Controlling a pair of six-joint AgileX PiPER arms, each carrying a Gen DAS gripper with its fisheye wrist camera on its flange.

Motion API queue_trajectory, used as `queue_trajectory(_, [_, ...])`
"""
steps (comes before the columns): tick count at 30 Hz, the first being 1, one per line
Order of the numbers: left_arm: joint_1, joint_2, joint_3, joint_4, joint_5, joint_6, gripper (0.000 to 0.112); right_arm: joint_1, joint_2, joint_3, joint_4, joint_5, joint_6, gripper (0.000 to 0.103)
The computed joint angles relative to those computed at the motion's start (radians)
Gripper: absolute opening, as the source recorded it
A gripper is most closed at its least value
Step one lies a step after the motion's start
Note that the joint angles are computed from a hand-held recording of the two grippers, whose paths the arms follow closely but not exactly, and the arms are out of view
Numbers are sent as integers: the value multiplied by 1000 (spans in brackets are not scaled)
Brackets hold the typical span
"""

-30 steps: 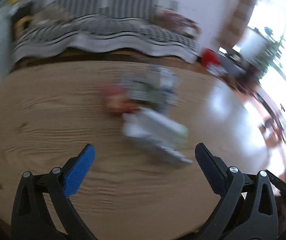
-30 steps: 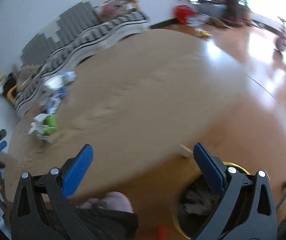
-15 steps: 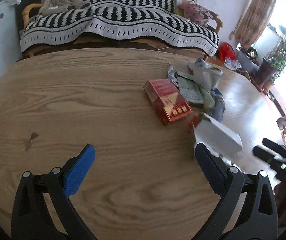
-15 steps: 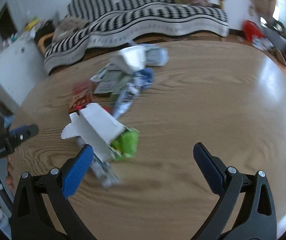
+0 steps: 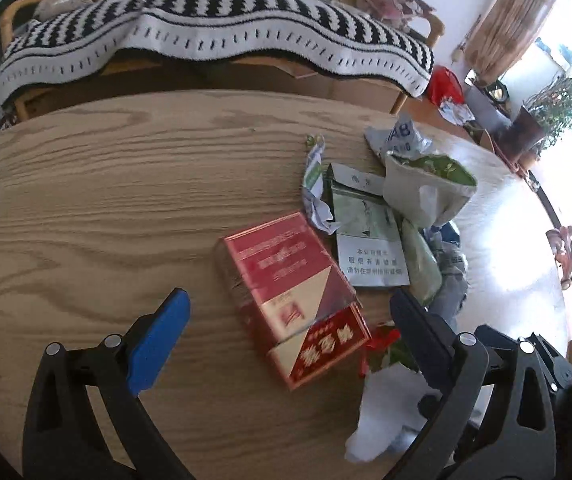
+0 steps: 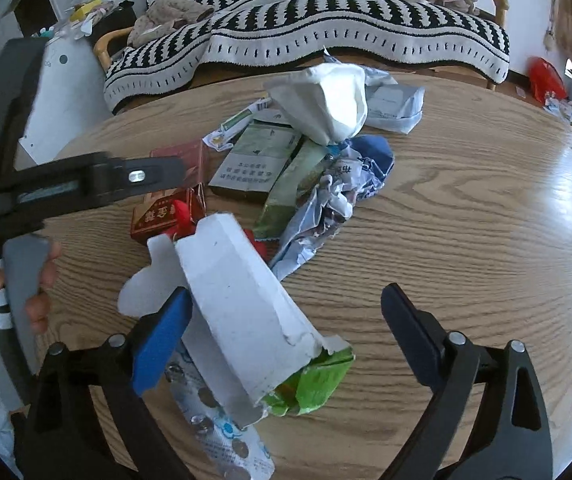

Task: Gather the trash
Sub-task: 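Grasp the red cigarette box with left tool while right tool grasps white carton, then lift the red box and white carton off the table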

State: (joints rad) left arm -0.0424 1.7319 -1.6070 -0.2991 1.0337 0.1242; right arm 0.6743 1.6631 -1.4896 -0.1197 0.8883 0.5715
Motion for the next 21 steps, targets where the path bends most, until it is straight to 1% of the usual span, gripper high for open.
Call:
queue_trajectory(1, [-7,16,-7,5,2,4,97,-8,-3,14,30,-20,-17,69])
queue_trajectory(2, [-8,25,-6,0,7,18,88,-8,-9,21,20,-29,-16,60])
queue_trajectory(3, [-10,12,17,8,-24,36,81,-10,-14,29,21,-31,-17,48])
queue_trajectory(4, [-4,8,22,-7,-21,73,70,-20,-28,49,51,-54,-34,38])
queue_trajectory(5, [8,11,17,-34,-5,89,67,-25,-35,58,59,-60,-33,35])
queue_trajectory(6, [24,15,8,-64,18,109,65,-26,-44,70,57,-68,-28,34])
queue_trajectory(7, [27,5,16,-65,11,116,59,-26,-54,82,55,-77,-21,33])
queue_trajectory(8, [24,-9,24,-49,-1,112,56,-25,-60,90,53,-83,-12,33])
queue_trajectory(14, [27,-79,50,-22,4,103,56,-25,-109,123,53,-99,23,33])
queue_trajectory(21, [50,-157,79,-19,35,107,56,7,-162,106,-15,-61,96,33])
